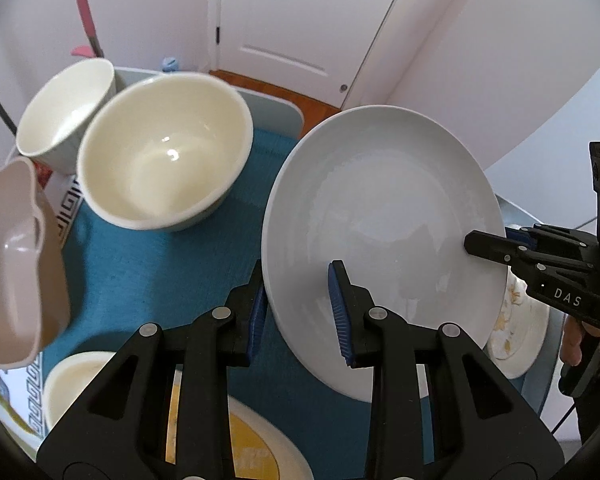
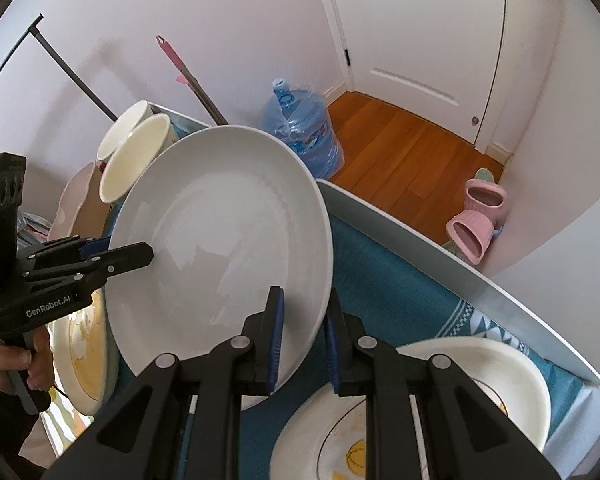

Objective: Organize plates and bowls
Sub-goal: 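Lift the white plate with both grippers and carry it over the yellow plate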

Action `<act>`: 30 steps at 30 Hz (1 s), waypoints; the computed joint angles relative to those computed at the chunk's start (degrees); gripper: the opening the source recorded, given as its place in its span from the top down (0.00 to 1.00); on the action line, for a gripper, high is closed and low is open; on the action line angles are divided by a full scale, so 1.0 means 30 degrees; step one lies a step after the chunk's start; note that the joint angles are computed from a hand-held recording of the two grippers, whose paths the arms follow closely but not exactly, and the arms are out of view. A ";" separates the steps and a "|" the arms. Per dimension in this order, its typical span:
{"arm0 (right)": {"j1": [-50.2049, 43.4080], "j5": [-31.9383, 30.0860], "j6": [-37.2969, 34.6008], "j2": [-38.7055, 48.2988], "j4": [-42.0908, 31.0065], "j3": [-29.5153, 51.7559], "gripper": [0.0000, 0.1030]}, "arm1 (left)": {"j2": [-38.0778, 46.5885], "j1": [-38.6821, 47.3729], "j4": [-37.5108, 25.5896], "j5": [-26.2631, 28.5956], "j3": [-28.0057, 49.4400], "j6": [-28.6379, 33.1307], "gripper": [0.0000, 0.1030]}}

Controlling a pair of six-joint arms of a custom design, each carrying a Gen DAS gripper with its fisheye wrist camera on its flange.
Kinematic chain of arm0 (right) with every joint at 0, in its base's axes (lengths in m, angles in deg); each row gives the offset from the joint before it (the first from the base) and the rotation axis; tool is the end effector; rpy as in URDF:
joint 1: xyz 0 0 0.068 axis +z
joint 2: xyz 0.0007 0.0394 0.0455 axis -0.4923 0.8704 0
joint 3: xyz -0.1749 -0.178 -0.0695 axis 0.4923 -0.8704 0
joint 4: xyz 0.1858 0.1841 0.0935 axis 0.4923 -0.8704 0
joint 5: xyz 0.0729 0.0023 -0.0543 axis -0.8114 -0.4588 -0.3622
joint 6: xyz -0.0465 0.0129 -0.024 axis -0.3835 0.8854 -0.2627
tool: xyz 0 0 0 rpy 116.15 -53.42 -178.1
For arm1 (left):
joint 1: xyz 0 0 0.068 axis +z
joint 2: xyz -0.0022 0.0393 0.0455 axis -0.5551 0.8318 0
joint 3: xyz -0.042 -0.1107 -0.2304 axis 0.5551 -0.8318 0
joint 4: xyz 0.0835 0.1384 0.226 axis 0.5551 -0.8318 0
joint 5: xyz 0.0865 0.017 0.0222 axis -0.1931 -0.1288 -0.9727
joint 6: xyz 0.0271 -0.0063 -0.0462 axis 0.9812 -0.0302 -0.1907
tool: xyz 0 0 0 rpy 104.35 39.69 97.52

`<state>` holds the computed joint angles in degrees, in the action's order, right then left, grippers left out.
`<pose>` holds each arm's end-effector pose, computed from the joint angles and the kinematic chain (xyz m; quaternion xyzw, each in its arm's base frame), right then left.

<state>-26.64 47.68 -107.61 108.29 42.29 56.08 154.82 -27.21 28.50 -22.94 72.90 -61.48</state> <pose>0.2775 0.0294 0.1170 -0.2892 0.9258 0.1956 0.1445 0.2952 0.0264 0.1499 -0.0714 0.9721 -0.0968 0.2015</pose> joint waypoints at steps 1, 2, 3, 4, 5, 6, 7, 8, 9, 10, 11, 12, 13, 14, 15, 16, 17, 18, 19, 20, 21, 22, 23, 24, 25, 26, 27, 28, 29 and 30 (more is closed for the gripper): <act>-0.0036 -0.0105 0.0181 -0.0541 -0.0239 -0.0144 0.83 | -0.0307 0.0116 -0.0216 0.0091 -0.0042 0.0141 0.74; -0.0013 -0.0159 0.0349 -0.1031 -0.0415 -0.0305 0.83 | -0.0788 0.0264 -0.0533 0.0204 -0.0122 0.0327 0.74; -0.0006 -0.0206 0.0492 -0.1627 -0.0656 -0.0489 0.83 | -0.1463 0.0495 -0.0995 0.0351 -0.0218 0.0648 0.74; 0.0100 -0.0185 0.0791 -0.2430 -0.0955 -0.0749 0.83 | -0.1720 0.0670 -0.1419 0.0457 0.0019 0.0903 0.74; 0.0187 -0.0163 0.1041 -0.3022 -0.1154 -0.0966 0.83 | -0.2285 0.0886 -0.1835 0.0588 -0.0024 0.1212 0.74; 0.0346 -0.0125 0.1408 -0.3832 -0.1413 -0.1266 0.83 | -0.3034 0.1304 -0.2355 0.0847 -0.0142 0.1770 0.74; 0.0571 -0.0053 0.1836 -0.4783 -0.1690 -0.1638 0.83 | -0.3593 0.1702 -0.2835 0.1127 -0.0208 0.2294 0.74; 0.0768 0.0029 0.2213 -0.5535 -0.1872 -0.1949 0.83 | -0.4160 0.2004 -0.3274 0.1356 -0.0361 0.2705 0.74; 0.1065 0.0178 0.2749 -0.6536 -0.2135 -0.2360 0.83 | -0.4792 0.2673 -0.4014 0.1825 -0.0413 0.3671 0.74; 0.1490 0.0415 0.3514 -0.7784 -0.2475 -0.2873 0.83 | -0.5261 0.3231 -0.4704 0.2186 -0.0417 0.4541 0.74; 0.1867 0.0592 0.4244 -0.8863 -0.2720 -0.3324 0.83 | -0.5618 0.3470 -0.5370 0.2368 -0.0247 0.5026 0.74; 0.2558 0.0950 0.5472 -1.0597 -0.3109 -0.4070 0.83 | -0.6020 0.4080 -0.6133 0.2705 -0.0181 0.6059 0.74; 0.3125 0.1265 0.6315 -1.1711 -0.3409 -0.4547 0.83 | -0.6415 0.4698 -0.6983 0.3031 -0.0086 0.7199 0.74; 0.3775 0.1617 0.7313 -1.2887 -0.3734 -0.5058 0.83 | -0.6670 0.5219 -0.7762 0.3306 0.0084 0.8131 0.74; 0.4964 0.2222 0.9105 -1.4585 -0.4199 -0.5795 0.83 | -0.6852 0.6134 -0.8587 0.3701 0.0140 0.9563 0.74; 0.5921 0.2681 1.0409 -1.5558 -0.4516 -0.6190 0.83 | -0.6935 0.7078 -0.9362 0.4041 0.0193 1.1051 0.74; 0.7008 0.3212 1.1836 -1.6506 -0.4824 -0.6573 0.83 | -0.6815 0.7609 -1.0212 0.4218 0.0689 1.2064 0.74; 0.8972 0.4268 1.4249 -1.7891 -0.5149 -0.7171 0.83 | -0.6869 0.8555 -1.0761 0.4475 0.0570 1.3473 0.74; 1.0769 0.5291 1.6224 -1.8741 -0.5315 -0.7584 0.83 | -0.6796 0.9166 -1.1118 0.4598 0.0565 1.4478 0.74; 1.2258 0.6178 1.7799 -1.9227 -0.5417 -0.7846 0.83 | -0.6691 0.9894 -1.1519 0.4689 0.0482 1.5747 0.74; 1.4042 0.7262 1.9691 -1.9643 -0.5490 -0.8145 0.83 | -0.6450 1.0646 -1.1966 0.4716 0.0460 1.7104 0.74; 1.6104 0.8401 2.2091 -1.9893 -0.5513 -0.8455 0.83 | -0.6523 1.1258 -1.2362 0.4711 0.0234 1.8165 0.74; 1.7551 0.9129 2.3898 -2.0050 -0.5518 -0.8665 0.83 | -0.6248 1.1653 -1.2475 0.4638 0.0150 1.9119 0.74; 1.9109 0.9930 2.5877 -2.0182 -0.5420 -0.8951 0.83 | -0.5802 1.2137 -1.2407 0.4568 0.0062 2.0066 0.74; 2.0716 1.0750 2.7891 -2.0001 -0.5183 -0.9214 0.83 | -0.5300 1.2537 -1.2232 0.4490 -0.0039 2.0822 0.74; 2.1771 1.1281 2.9165 -1.9722 -0.5076 -0.9325 0.83 | -0.4854 1.3033 -1.2302 0.4313 -0.0125 2.1738 0.74; 2.2943 1.1923 3.0516 -1.9027 -0.4789 -0.9327 0.83 | -0.4558 1.3250 -1.2219 0.4169 -0.0218 2.2152 0.74; 2.4022 1.2552 3.1701 -1.8035 -0.4396 -0.9225 0.83 | -0.4216 1.3429 -1.2027 0.4053 -0.0344 2.2475 0.74; 2.4579 1.2831 3.2342 -1.7274 -0.4111 -0.9145 0.83 | -0.3811 1.3731 -1.2115 0.3951 -0.0291 2.2871 0.74; 2.5067 1.3043 3.2946 -1.6470 -0.3809 -0.9051 0.83 | -0.3366 1.3832 -1.1953 0.3784 -0.0320 2.3017 0.74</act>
